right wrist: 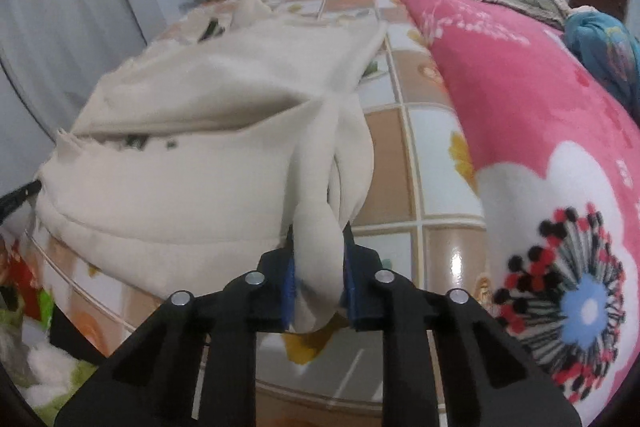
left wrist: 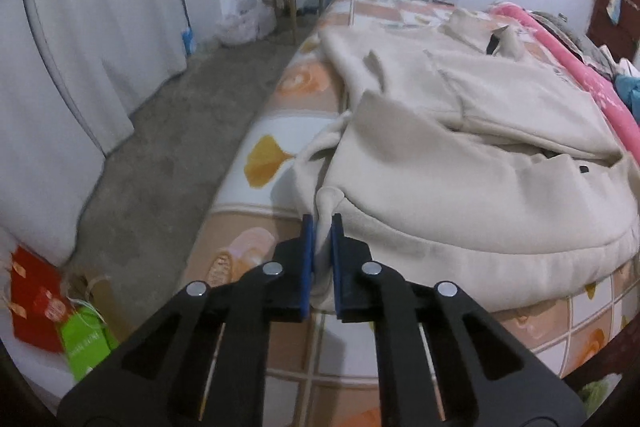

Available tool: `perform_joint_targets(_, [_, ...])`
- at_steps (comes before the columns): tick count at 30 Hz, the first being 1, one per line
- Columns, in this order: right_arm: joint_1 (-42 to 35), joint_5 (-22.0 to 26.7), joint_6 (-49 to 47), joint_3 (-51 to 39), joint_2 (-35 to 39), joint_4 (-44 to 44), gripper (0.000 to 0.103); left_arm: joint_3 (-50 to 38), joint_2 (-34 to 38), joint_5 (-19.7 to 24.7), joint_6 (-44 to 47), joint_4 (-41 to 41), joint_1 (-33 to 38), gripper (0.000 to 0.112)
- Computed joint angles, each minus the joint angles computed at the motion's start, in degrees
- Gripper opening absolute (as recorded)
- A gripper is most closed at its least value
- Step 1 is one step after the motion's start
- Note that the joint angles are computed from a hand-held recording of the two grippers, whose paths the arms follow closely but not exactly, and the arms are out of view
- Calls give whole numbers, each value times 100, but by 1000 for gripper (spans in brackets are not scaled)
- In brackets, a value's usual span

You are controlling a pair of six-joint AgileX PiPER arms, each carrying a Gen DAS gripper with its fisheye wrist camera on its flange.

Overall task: Fold large clothes
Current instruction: 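Lift the hem with both tools and fold it over toward the collar, open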

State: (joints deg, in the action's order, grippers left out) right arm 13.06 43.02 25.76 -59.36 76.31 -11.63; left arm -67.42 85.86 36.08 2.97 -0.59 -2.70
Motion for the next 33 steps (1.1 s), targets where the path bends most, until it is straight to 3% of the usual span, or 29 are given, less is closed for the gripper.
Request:
perform_joint_targets(2, [59, 103, -29, -70, -280, -27, 15, -9, -288, 168, 476, -421, 145, 7])
perform_joint_targets(5, [38, 496, -247, -213, -738, 149, 15, -172, -696, 952, 1482, -1473, 620, 7])
perform_joint_targets(8, [-99, 892, -677, -133, -1220, 592, 15, -102, -1022, 1798, 2040, -1893, 1088, 7])
perform_joint_targets(10, [-295, 1049, -973, 99, -1426, 929, 19, 160, -1099, 2079, 2197, -1901, 1306, 9])
perform_joint_targets(12, [-458, 1152, -1003, 402, -1426, 910, 34, 497, -1055, 2057, 2073, -1596, 1329, 13])
perform_joint_targets(15, [-578, 1287, -681, 538, -1423, 663, 45, 792, -1119, 1837, 1660, -1022, 1389, 13])
perform_joint_targets(18, [-424, 1283, -164, 362, -1687, 238, 50, 680, -1380, 1905, 2272, -1895, 2036, 14])
perform_joint_targets(21, [46, 1219, 356, 154, -1654, -310, 57, 619, -1498, 1917, 2753, -2529, 2103, 23])
perform_joint_targets(25, [379, 747, 9, -92, -1123, 252, 59, 601, -1390, 1857, 2837, -2960, 1183, 35])
perform_joint_targets(29, [1016, 269, -256, -198, -358, 869, 60, 642, -1088, 1628, 2740, -3149, -58, 35])
perform_joint_targets(33, [1660, 204, -36, -520, 393, 690, 60, 683, -722, 888, 2020, -2173, -1475, 35])
